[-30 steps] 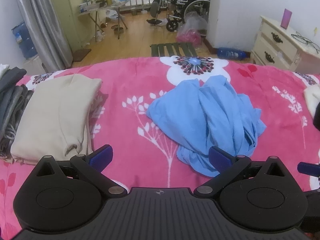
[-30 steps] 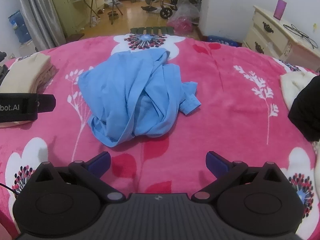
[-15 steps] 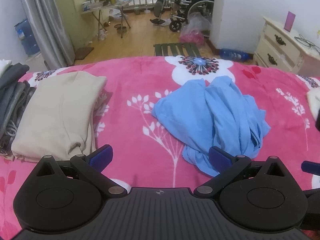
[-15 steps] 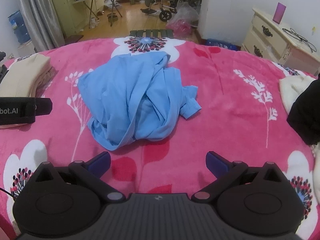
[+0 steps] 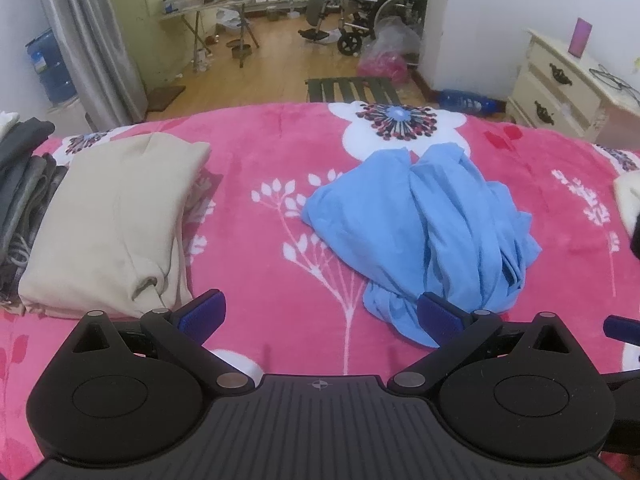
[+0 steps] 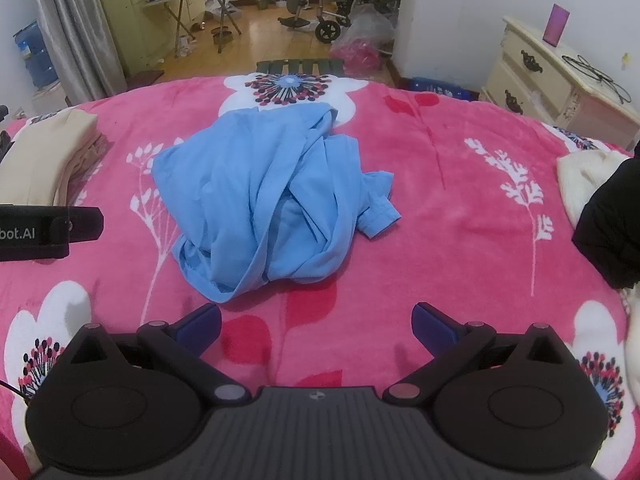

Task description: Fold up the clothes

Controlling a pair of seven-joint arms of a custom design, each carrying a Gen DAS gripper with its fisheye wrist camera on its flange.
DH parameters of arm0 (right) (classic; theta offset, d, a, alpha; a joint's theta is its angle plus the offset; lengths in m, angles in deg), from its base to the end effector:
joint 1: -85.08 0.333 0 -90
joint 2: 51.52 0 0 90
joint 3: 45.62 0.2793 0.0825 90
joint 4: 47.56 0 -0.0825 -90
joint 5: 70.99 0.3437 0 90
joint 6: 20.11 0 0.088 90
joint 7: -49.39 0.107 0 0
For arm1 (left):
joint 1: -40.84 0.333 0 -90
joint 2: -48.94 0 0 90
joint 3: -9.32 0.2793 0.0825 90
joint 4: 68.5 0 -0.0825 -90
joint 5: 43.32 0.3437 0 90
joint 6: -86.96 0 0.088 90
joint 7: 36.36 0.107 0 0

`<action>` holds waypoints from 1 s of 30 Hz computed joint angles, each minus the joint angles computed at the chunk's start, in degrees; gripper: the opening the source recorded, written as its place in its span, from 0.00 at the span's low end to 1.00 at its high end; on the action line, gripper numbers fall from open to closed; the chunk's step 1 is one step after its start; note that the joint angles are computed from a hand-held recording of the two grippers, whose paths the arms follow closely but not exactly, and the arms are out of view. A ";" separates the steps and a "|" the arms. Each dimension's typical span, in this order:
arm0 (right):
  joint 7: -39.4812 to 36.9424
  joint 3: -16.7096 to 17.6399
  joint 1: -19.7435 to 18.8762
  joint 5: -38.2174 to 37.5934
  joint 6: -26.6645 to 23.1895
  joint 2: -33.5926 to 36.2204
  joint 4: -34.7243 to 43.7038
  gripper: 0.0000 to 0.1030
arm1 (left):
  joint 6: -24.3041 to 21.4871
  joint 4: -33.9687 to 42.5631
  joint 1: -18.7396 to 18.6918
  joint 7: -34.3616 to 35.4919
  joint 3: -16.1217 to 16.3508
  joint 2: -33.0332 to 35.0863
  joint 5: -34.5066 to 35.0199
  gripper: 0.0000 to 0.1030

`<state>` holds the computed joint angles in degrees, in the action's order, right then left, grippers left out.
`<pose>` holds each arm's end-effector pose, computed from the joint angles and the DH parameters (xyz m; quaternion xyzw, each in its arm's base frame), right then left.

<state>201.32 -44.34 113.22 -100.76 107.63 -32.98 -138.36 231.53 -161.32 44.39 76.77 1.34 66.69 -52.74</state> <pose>0.5634 0.2983 0.4656 -0.5658 0.7787 -0.2205 0.1575 0.6458 -0.0374 0.4923 -0.5436 0.7825 -0.2387 0.1880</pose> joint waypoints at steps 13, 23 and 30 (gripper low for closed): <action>-0.29 -0.06 0.07 0.24 -0.29 0.34 0.35 1.00 | 0.30 0.09 -0.12 -0.51 0.15 0.20 0.94 1.00; -0.24 -0.12 0.22 0.19 -0.55 0.62 0.70 1.00 | 0.31 -0.06 -0.07 -0.61 0.16 0.10 1.21 1.00; -0.41 -0.12 0.24 0.35 -0.76 0.75 0.92 1.00 | 0.04 0.19 -0.15 -0.85 0.26 0.22 1.49 1.00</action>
